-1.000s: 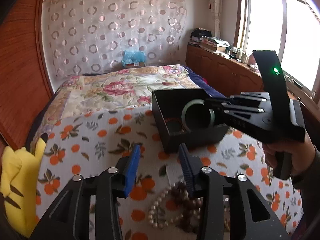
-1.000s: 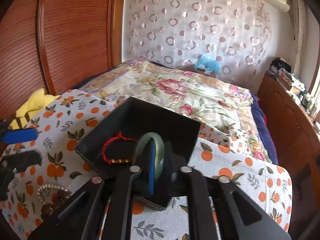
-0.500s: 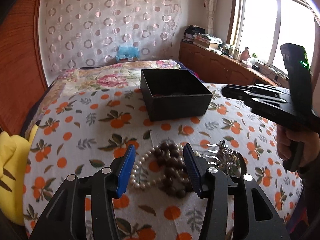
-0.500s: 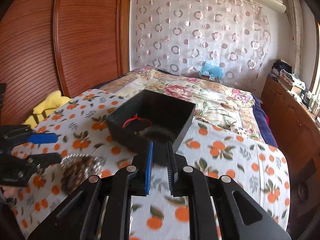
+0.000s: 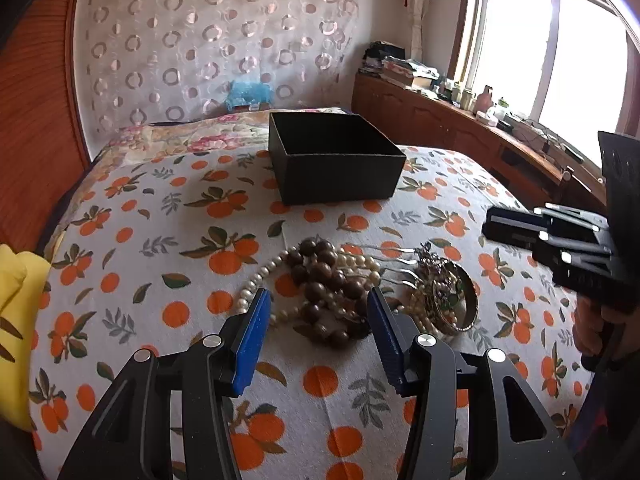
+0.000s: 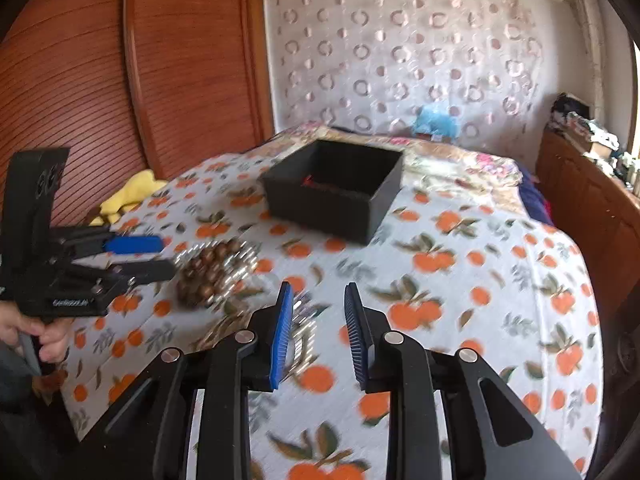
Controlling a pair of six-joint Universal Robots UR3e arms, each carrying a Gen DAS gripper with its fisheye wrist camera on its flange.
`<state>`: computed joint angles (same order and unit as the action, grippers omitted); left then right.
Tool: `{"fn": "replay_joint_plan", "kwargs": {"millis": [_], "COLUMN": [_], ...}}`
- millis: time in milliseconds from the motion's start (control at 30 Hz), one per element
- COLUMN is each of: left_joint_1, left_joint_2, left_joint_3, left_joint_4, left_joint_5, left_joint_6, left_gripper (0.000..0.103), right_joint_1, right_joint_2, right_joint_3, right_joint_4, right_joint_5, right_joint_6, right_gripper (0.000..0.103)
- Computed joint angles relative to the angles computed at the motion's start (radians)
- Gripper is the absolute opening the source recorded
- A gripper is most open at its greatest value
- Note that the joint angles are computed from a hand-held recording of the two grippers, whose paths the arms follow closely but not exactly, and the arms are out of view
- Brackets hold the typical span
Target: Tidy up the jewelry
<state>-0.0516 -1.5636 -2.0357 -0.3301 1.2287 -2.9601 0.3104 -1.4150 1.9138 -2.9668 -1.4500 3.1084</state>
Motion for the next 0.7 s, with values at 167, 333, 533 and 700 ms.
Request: {"fn": "replay_joint_plan", "kwargs": {"millis": [167,333,533,700], "left_joint_1": [-0.009,-0.011,-0.007,-0.008], "left_joint_2": [0.015,0.020,0.024,0.023], "left_joint_3": [-0.023,-0.037,-0.055,-0.054], "left_joint_4": [0.005,0.015,0.027,0.027], "left_joint_5": [-0.001,0.001,-0.003,-0.001], "left_joint_6": [0.002,0.001,-0.003,-0.004], "left_gripper": [0.048,0.048,0.048,0.048], "right_joint_1": [0.040,0.071,0.088,0.097], "right_joint_2": [0.021,0.065,0.113,0.140], "right_joint_3": [-0.005,-0.045,-0.107,-0.144], "right_joint_4": [0.043,0.095,0.143,0.171], "right_joint_5": [0.025,-0.013,-0.054,-0.065], "right_joint_6": [-0.010,-0.014,-0.015,-0.023], "right_gripper": [0.028,0.019,0.016,0.013]}}
